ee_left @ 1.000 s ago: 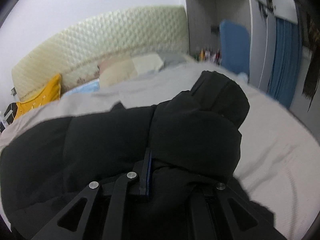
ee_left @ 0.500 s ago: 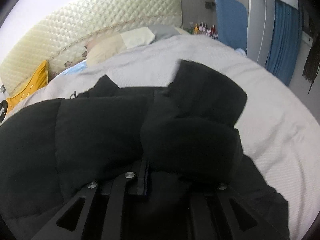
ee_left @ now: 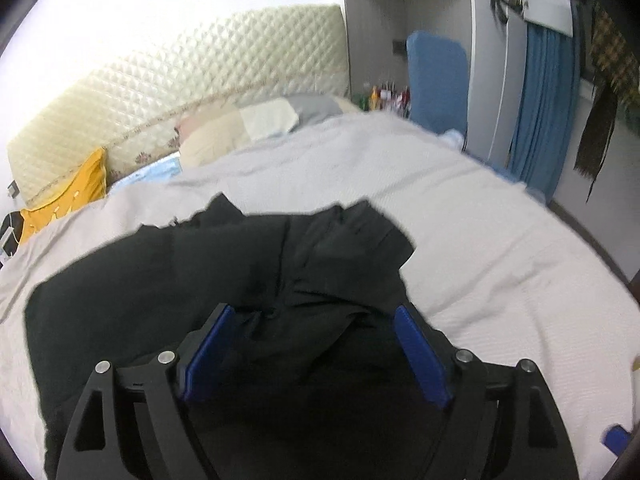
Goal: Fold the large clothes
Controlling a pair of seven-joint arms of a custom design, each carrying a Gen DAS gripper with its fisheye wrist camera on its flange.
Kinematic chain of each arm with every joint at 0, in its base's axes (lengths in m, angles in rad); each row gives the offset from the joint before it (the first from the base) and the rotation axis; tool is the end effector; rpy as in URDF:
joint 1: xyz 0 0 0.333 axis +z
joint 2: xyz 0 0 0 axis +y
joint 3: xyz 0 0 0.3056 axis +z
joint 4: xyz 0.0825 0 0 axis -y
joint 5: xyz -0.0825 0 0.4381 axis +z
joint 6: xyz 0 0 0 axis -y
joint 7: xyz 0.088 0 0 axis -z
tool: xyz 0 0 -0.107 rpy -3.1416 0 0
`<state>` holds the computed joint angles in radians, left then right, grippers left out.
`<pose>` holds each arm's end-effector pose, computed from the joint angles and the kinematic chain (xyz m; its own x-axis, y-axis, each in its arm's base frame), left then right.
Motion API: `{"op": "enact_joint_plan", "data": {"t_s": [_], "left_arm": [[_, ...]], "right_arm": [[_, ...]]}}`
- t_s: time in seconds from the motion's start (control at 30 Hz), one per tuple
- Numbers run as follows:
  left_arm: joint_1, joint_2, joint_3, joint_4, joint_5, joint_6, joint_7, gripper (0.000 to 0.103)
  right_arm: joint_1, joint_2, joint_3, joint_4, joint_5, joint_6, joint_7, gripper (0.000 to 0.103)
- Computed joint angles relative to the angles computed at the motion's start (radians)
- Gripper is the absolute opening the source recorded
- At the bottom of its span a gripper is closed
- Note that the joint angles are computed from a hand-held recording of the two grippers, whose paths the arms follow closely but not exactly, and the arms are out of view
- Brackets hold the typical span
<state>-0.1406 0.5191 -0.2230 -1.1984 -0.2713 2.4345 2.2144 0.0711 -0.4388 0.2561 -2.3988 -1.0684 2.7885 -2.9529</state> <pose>0.7663 -0.2410 0.5596 -0.6915 -0.7188 -0.0712 -0.4703 0.5229 -0.7109 0.4719 0.2105 0.5136 -0.2981 -0.8891 -0.3472 -0.3954 0.4461 -0.8029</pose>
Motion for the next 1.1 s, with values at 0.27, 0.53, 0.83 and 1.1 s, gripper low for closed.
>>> {"op": "enact_joint_plan", "data": {"t_s": [0.27,0.53,0.83,1.1], "left_arm": [[0.105,-0.262,-0.019,-0.191,-0.203,0.012,0.098,0.081],[0.147,-0.492,0.065,-0.34,-0.415,-0.048,0.211,0.081],[0.167,-0.686,0.201,-0.547,-0.567,-0.093,0.317,0.081],[0.193,-0.743,0.265,-0.685,-0.615,-0.089,0.382,0.081]], "right_arm": [[0.001,-0.034,0.023,-0.007,-0.038,-0.019,0.024,0.103],[0.03,-0.048,0.035,0.015,-0.041,-0.078,0.009,0.103],[0.092,-0.086,0.062,0.031,0.009,-0.152,-0.017,0.103],[0.164,-0.036,0.077,0.097,0.08,-0.272,-0.164,0.103]]}}
